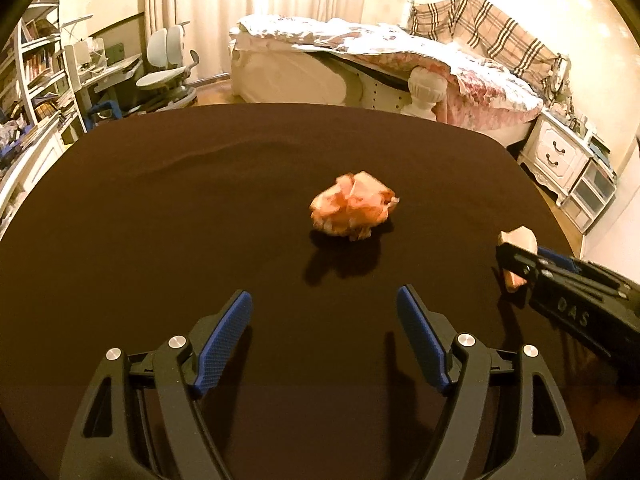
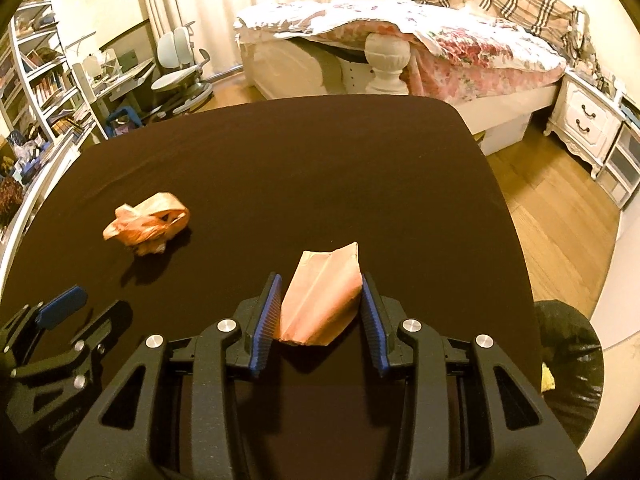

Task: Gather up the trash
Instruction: 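Grasp the crumpled orange paper with the left gripper while the right gripper holds the tan paper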

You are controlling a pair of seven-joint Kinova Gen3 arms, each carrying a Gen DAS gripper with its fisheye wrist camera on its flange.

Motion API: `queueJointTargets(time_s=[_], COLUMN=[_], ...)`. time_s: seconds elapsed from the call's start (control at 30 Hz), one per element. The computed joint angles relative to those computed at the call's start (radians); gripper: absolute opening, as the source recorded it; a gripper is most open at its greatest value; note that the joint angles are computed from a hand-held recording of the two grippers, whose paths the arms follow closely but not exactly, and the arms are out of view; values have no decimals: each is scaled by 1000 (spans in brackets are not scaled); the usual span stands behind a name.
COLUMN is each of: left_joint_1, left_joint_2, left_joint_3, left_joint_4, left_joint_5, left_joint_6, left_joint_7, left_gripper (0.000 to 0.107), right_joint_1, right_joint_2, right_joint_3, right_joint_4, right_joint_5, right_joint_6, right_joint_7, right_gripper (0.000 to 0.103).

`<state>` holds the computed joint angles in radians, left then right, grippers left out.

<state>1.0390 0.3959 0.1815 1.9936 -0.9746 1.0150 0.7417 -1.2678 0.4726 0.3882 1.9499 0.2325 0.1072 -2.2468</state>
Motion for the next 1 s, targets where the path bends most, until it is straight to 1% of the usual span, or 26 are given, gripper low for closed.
queueJointTargets(time_s=[0.23, 0.47, 0.5, 0.53, 0.57, 0.6, 0.63, 0.73, 0.83, 1.0], left_joint_1=[-47, -70, -72, -78, -82, -87, -85, -60, -42, -14], left_joint_2=[9, 14, 14, 14, 14, 11, 12, 14, 17, 11], left_joint_3=[-18, -35, -35, -36, -36, -36, -36, -38, -33, -18], left_joint_4=[-22, -33, -32, -32, -29, -23, -23, -22, -30, -33], left_joint_5=[1, -8, -10, -10, -11, -13, -16, -41, -44, -40], left_joint_6=[-27, -36, -41, -49, -61, -80, -84, -69, -48, -31], left_joint_7=[-68, -110, -119, -130, -137, -146, -154, -149, -146, -117], left_gripper=[75, 75, 72, 67, 58, 52, 50, 49, 49, 49], right_joint_1=[94, 136, 136, 133, 126, 120, 116, 118, 94, 22], right_joint_2=[5, 7, 6, 5, 5, 4, 2, 3, -6, -36], right_joint_3=[-81, -123, -124, -121, -114, -108, -106, -106, -85, -24], right_joint_4=[-31, -41, -39, -37, -33, -30, -26, -29, -11, 45], right_joint_5=[-7, -15, -17, -18, -19, -20, -23, -33, -41, -61], right_joint_6=[8, 7, 5, 3, -1, -3, -6, -4, -17, -46], right_joint_7=[40, 63, 65, 67, 67, 69, 71, 78, 76, 78], right_gripper=[39, 39, 39, 39, 39, 39, 39, 38, 38, 38])
